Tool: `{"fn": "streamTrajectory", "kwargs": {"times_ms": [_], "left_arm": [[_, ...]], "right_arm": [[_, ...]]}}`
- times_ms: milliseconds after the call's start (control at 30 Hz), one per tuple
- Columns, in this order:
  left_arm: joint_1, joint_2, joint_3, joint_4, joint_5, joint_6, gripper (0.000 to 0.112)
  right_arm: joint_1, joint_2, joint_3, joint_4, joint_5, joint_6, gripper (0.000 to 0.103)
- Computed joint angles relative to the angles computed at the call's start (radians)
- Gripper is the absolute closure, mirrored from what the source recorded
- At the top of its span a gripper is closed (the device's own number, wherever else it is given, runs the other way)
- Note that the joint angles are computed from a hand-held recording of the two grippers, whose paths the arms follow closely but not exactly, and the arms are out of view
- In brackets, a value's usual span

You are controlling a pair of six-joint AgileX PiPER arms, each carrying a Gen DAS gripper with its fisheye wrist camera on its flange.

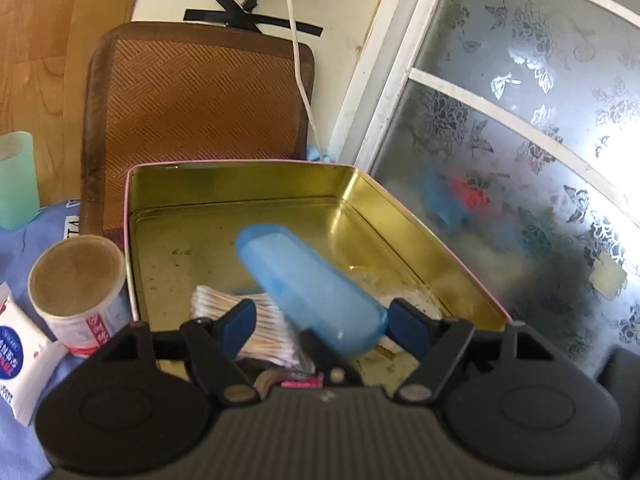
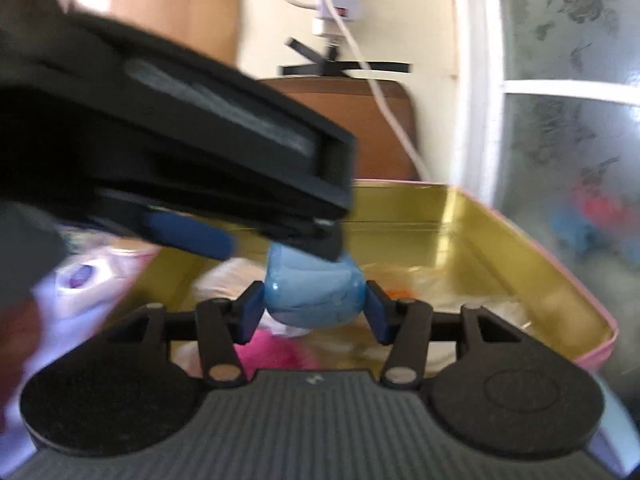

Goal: Organize soft objects
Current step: 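Carry the blue case into the pink tin and release it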

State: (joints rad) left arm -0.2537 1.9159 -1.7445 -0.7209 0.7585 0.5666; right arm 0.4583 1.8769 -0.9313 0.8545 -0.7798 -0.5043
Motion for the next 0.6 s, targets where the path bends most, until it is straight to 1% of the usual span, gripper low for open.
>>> {"fn": "streamTrajectory", "kwargs": {"times_ms": [67, 167, 267, 400, 533, 600], "left_arm": [[0.005, -0.025, 0.033, -0.004, -0.019, 0.013, 0.035], [0.017, -0.057, 0.073, 0.005, -0.028, 0.006, 0.035], [0.02, -0.09, 0.105, 0.039, -0.031, -0.018, 0.035], [0.031, -0.154, 0.177, 0.051, -0.044, 0.019, 0.035], [0.042, -0.232, 0.268, 0.076, -0.074, 0.04, 0.035], [0.055, -0.271, 0.316, 0.081, -0.086, 0.051, 0.035]], "right_arm": [[-0.026, 0.011, -0.016, -0.003, 0.015, 0.022, 0.046], [-0.034, -0.008, 0.03, -0.046, -0.007, 0.112, 0.046], [0.001, -0.036, 0.101, -0.038, -0.073, 0.155, 0.047], [0.045, -0.068, 0.181, -0.028, -0.144, 0.217, 0.047], [0.125, -0.117, 0.276, 0.027, -0.235, 0.283, 0.047], [0.137, -0.129, 0.316, 0.022, -0.271, 0.342, 0.047]]}}
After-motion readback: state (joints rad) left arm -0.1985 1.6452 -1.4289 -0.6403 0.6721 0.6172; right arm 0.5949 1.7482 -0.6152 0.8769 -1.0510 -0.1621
